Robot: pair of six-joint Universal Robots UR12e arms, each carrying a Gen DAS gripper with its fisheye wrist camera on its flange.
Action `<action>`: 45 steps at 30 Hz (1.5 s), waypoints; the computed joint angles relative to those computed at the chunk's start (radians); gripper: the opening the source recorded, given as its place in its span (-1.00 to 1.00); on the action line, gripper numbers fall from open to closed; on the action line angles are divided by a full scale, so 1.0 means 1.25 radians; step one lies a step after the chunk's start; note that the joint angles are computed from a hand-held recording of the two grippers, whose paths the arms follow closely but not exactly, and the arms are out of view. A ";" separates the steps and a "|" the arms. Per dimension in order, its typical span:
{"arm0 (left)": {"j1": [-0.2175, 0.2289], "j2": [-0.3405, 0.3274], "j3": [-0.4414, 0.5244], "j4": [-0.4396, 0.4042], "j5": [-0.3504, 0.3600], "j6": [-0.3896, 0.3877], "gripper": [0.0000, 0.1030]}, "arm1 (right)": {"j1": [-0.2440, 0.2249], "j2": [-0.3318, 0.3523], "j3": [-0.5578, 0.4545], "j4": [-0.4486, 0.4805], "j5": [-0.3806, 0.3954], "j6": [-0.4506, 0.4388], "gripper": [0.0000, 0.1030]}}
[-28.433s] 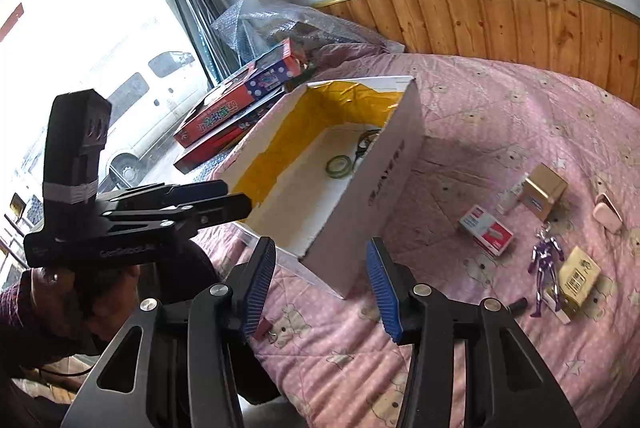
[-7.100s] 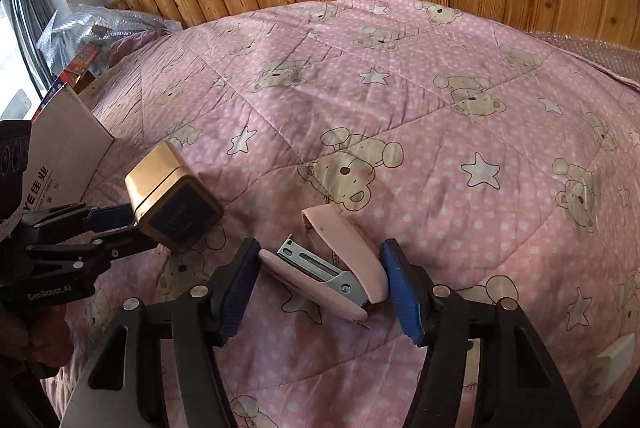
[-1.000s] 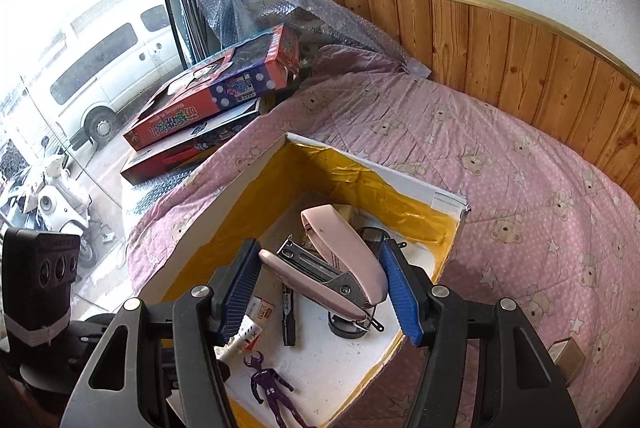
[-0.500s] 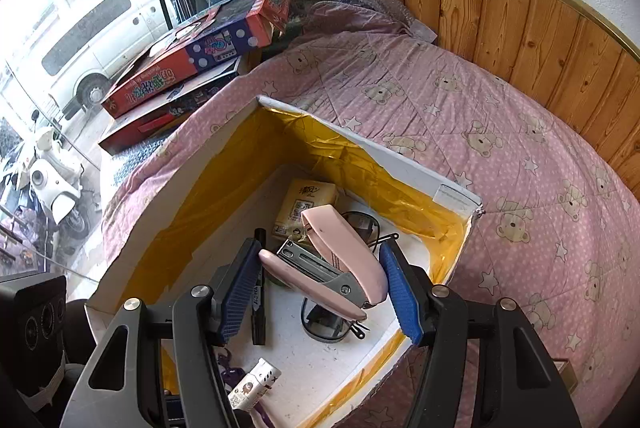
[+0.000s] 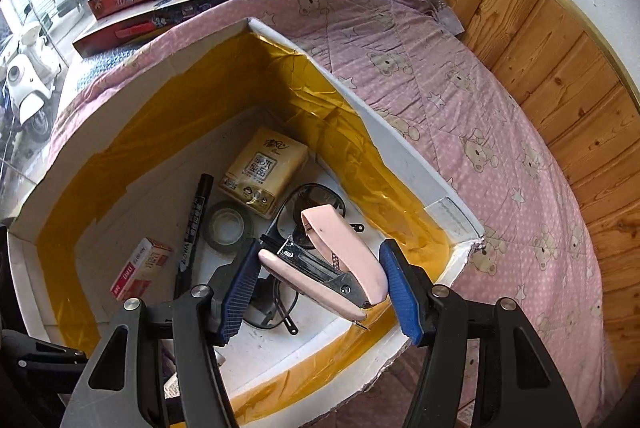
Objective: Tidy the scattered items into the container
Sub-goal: 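Open both tools to drop the glue stick and stapler into the box, then move the left tool to the gold cube while the right tool approaches the white plug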
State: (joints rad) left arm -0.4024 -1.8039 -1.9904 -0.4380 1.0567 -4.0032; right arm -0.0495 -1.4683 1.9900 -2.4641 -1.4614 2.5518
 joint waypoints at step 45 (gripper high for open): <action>-0.099 0.202 -0.165 0.235 0.454 0.273 -0.14 | -0.130 -0.316 0.239 -0.070 0.294 0.123 0.30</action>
